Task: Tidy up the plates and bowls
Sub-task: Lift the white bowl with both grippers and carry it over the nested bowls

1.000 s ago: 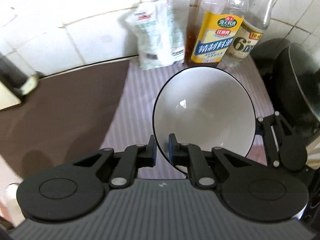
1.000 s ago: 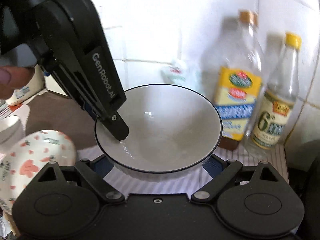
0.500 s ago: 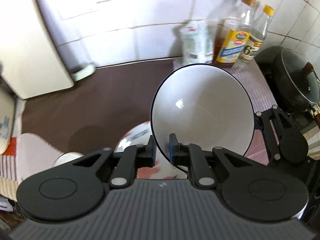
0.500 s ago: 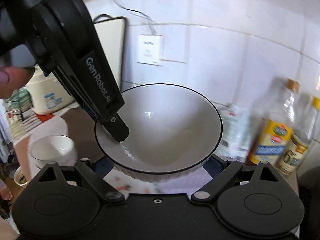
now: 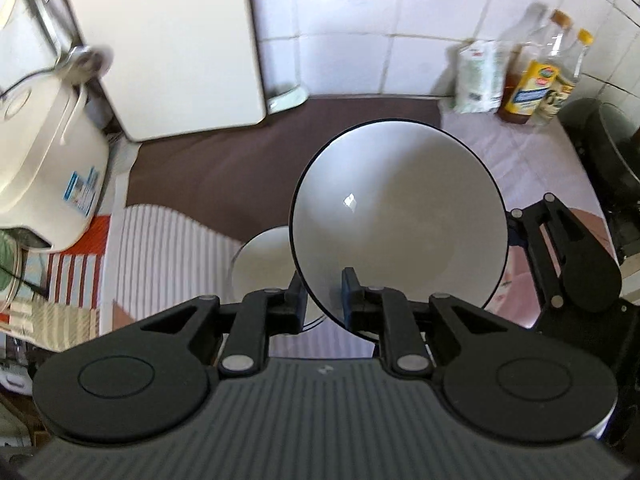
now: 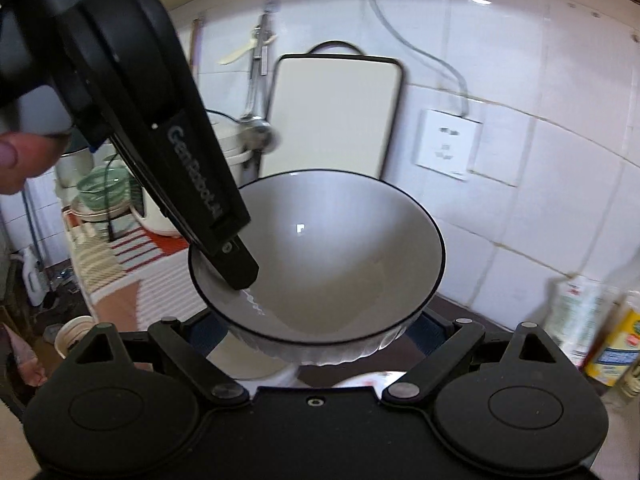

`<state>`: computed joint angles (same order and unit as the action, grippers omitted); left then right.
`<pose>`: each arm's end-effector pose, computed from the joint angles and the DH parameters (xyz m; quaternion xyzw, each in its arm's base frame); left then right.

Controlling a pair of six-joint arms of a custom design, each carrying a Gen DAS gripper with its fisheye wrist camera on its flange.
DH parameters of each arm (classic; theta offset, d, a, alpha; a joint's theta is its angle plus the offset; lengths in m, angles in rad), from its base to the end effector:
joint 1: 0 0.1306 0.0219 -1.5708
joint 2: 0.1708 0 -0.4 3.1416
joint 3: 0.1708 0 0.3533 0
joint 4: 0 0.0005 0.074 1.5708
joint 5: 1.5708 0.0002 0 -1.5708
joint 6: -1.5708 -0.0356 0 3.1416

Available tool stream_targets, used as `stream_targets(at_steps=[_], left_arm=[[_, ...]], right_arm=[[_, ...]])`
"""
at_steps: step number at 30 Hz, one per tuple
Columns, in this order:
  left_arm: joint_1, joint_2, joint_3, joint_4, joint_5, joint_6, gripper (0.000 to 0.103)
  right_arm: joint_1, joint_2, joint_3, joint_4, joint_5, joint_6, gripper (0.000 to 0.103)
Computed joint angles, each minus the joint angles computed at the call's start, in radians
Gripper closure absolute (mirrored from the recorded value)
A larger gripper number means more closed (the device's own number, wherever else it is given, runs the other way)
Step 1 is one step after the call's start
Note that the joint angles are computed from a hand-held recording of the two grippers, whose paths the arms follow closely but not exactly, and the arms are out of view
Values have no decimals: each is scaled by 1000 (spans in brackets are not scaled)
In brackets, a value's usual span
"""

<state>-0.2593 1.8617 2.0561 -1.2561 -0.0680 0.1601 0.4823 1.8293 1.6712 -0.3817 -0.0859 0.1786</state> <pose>0.5804 -0.1520 0.4612 0.0394 0.9665 -0.0202 0.2530 0.5579 0.2950 0.3822 -0.3021 0.8154 0.1114 0.4812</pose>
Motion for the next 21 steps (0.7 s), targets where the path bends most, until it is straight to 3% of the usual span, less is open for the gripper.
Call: stream_targets(at_steps=[5,9,15,21], left_arm=[[75,62,75,-96,97,-16,87],[121,115,142,-159,161,-12,85],[142,161,144,-153,164,13,86],[159,227,185,-198,152,24,85]], right_arm=[[39,87,132,-123,22,-1,7],[31,162,269,-256,-56,10,7],[32,235,373,-360,-76,-13,7],[18,323,492,-489,-162,-21,7]])
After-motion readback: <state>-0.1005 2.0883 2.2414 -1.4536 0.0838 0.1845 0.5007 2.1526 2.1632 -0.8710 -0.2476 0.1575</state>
